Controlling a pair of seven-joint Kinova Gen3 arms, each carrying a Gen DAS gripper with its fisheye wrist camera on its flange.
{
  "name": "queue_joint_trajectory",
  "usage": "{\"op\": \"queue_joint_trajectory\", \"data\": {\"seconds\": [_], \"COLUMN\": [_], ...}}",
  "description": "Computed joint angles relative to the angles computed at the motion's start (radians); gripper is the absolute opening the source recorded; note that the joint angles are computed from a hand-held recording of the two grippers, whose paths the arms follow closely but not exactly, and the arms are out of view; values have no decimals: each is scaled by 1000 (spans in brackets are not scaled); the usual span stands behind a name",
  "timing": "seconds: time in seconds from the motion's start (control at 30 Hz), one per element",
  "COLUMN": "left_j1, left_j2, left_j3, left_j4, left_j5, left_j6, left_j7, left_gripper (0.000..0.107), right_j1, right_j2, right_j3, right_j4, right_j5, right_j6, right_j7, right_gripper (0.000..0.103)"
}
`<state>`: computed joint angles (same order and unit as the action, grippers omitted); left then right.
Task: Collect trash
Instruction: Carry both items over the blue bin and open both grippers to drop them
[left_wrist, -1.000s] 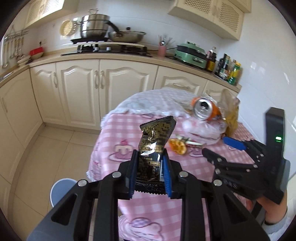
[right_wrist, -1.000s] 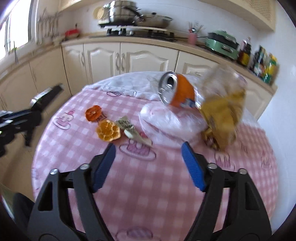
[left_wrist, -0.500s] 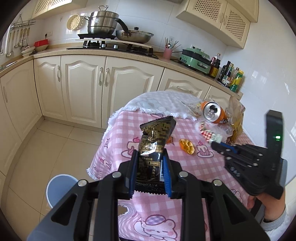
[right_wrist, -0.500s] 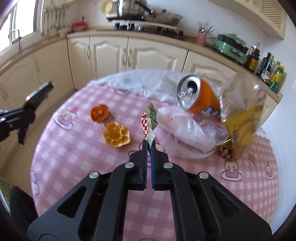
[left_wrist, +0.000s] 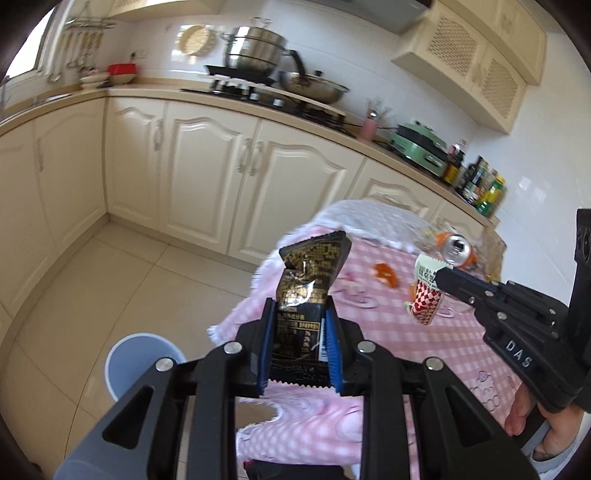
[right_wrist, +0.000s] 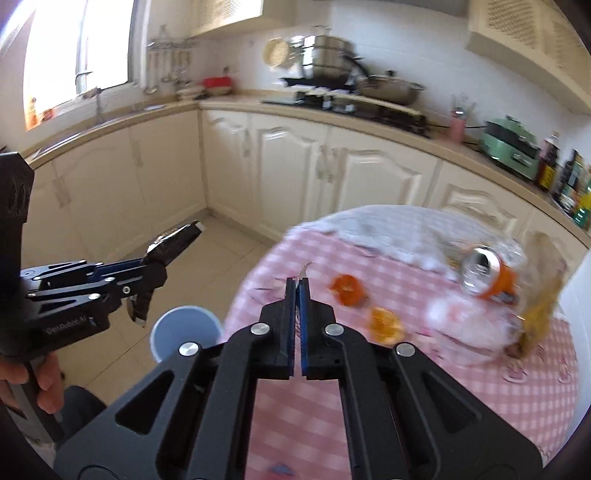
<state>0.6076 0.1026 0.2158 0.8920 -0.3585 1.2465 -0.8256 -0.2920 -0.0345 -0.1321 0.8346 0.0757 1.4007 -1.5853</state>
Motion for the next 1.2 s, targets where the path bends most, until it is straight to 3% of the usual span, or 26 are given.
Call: {"op": "queue_joint_trajectory", "data": {"seconds": [0.2, 0.5, 0.9, 1.03, 1.13, 1.2], "left_j1": [-131, -367, -551, -587, -613, -601], "left_j2": [-107, -183, -97, -83, -81, -67], "left_j3": [-30, -113, -186, -197, -191, -190], "left_j4": [186, 452, 665, 716, 740, 726], "left_j5": [74, 265, 525, 593, 636, 605], "left_j6": [-61, -123, -295, -365, -383, -366], "left_j7": [16, -53, -244, -276, -295, -277], "left_gripper": [24, 24, 25, 45, 45, 45], "right_j1": [-128, -296, -336, -337, -339, -336], "right_j2": [97, 289, 532, 559, 568, 574], "right_j3": [-66, -39, 4, 8, 12, 11], "right_j4": [-61, -75, -89, -94, -86, -89], "right_j5": [48, 1, -98, -109, -112, -118], "right_j6": [-9, -54, -87, -96, -103, -102], "right_j7": [-57, -87, -128, -141, -155, -159], "right_gripper": [2, 2, 2, 2, 2, 2]}}
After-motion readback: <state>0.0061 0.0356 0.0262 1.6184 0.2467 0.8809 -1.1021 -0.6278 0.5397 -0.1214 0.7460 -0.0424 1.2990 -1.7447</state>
